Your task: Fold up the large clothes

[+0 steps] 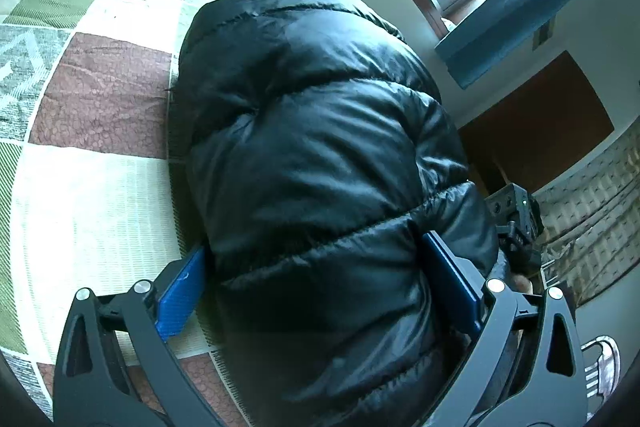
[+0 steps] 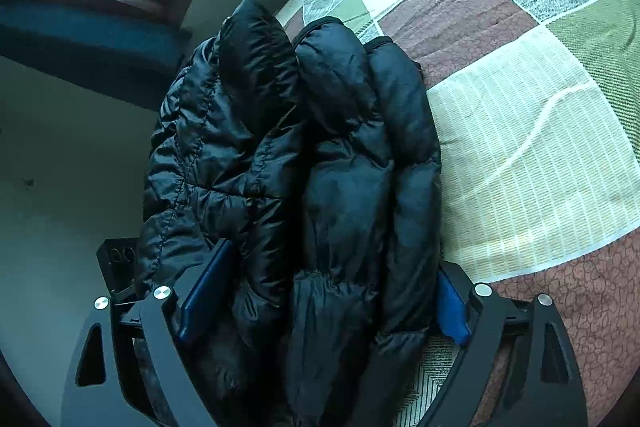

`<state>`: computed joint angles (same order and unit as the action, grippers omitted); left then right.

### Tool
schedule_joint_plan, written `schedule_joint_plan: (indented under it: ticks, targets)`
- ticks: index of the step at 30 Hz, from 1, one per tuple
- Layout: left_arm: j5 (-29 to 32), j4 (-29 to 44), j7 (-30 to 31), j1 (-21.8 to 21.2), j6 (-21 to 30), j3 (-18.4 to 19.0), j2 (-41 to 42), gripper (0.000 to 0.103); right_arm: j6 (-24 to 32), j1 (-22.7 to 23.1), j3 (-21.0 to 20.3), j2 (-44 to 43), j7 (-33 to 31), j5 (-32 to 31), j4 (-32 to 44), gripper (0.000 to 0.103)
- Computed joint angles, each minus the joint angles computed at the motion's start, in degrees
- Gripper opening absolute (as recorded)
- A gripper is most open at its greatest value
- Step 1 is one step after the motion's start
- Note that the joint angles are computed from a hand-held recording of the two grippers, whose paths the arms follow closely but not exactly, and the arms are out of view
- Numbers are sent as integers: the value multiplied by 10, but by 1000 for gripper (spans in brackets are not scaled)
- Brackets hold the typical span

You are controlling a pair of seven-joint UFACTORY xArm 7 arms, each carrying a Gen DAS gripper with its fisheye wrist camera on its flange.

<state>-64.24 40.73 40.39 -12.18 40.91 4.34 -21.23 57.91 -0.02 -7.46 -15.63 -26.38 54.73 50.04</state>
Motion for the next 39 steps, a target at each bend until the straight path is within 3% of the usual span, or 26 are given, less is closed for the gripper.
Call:
schedule_joint_plan:
  ticks: [6, 8, 12, 16, 27, 39]
  targets:
    - [26, -11, -7, -4, -23, -9, -21, 87, -40, 16, 9, -16, -14, 8, -16, 88]
    - [36, -13, -10, -9, -30, -9, -26, 85, -39, 22, 6, -13, -25, 19, -15, 84]
    - [44, -17, -10, -18, -38, -2, -30, 83, -24, 32, 7, -4, -39, 42, -9, 67]
    - [45, -21, -7, -24, -40, 5, -36, 81, -32, 35, 13, -1, -52, 55, -6, 62]
    - [58, -43, -3, -16, -38, 25, -65, 80, -8, 33, 9, -2, -89, 70, -7, 61]
    - [119, -57, -6, 37, -16, 83, -100, 80, 9, 44, 38, 49, -113, 106, 24, 61]
